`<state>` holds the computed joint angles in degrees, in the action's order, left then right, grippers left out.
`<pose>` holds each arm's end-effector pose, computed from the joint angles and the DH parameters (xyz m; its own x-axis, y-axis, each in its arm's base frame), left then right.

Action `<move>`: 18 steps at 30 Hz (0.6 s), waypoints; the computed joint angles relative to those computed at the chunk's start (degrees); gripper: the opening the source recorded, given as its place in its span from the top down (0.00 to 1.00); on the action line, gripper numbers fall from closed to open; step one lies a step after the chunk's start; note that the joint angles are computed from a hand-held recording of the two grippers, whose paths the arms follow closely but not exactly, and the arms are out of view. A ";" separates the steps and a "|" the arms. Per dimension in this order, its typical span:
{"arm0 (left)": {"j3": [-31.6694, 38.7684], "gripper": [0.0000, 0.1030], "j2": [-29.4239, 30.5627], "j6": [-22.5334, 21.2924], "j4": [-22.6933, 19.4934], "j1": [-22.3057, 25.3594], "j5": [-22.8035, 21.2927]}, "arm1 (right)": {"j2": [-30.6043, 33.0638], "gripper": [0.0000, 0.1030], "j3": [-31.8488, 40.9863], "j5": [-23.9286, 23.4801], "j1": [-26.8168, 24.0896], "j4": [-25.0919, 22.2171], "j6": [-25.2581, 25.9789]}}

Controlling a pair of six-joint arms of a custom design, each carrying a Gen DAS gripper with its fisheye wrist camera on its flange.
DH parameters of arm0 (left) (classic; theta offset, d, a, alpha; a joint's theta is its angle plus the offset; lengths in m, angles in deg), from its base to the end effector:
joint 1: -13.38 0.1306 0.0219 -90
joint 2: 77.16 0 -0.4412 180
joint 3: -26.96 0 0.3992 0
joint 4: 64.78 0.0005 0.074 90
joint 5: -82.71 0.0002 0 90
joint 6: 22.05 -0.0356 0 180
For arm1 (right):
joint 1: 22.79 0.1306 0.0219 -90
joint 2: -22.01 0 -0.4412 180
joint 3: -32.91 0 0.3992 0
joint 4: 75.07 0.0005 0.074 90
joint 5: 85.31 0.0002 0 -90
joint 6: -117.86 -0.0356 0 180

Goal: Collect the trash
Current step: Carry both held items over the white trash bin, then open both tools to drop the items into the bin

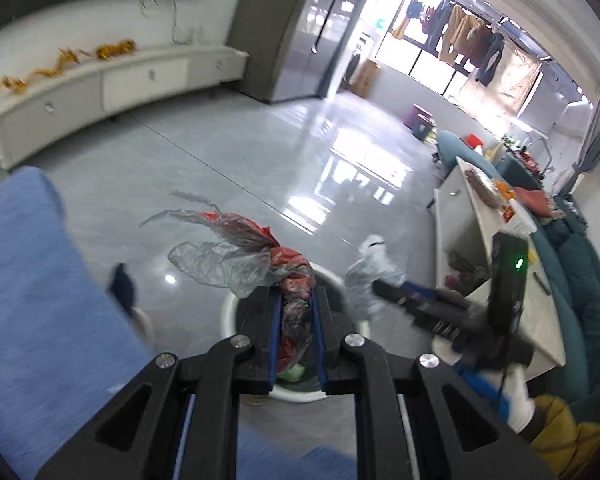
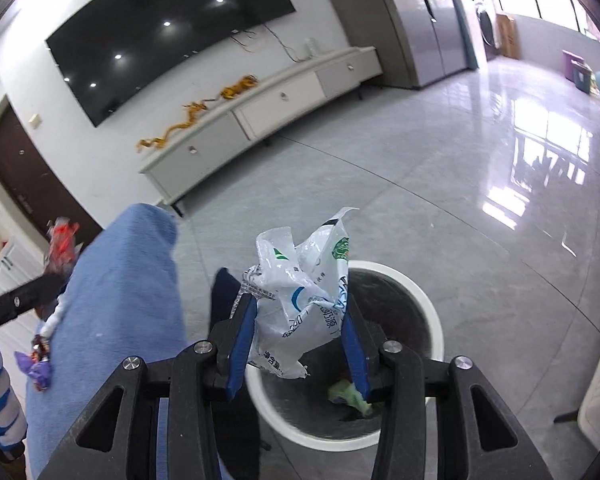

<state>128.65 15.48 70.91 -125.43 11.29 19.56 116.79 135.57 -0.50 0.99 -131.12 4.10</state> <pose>0.5011 -0.0349 0.5511 -0.7983 -0.0170 -0.6020 0.2720 0.8817 -0.3856 0.4811 0.2150 0.5433 -0.8081 0.0824 -0.5832 -0.1433 0.9329 0.3304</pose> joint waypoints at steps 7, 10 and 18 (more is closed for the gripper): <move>6.44 0.65 7.45 5.89 -2.14 -1.89 5.64 | 1.07 0.54 -0.18 1.35 -1.98 -1.28 0.44; 5.88 0.44 7.58 8.62 -0.12 -2.01 6.16 | 0.95 0.51 -0.04 2.14 -1.95 -1.62 0.58; 3.03 0.44 4.31 10.53 2.79 -2.15 6.03 | -1.27 0.51 -0.31 3.09 -1.99 -1.20 -0.25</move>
<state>131.67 19.78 81.44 -122.65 9.14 25.59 115.53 135.25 2.59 -0.99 -132.32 3.85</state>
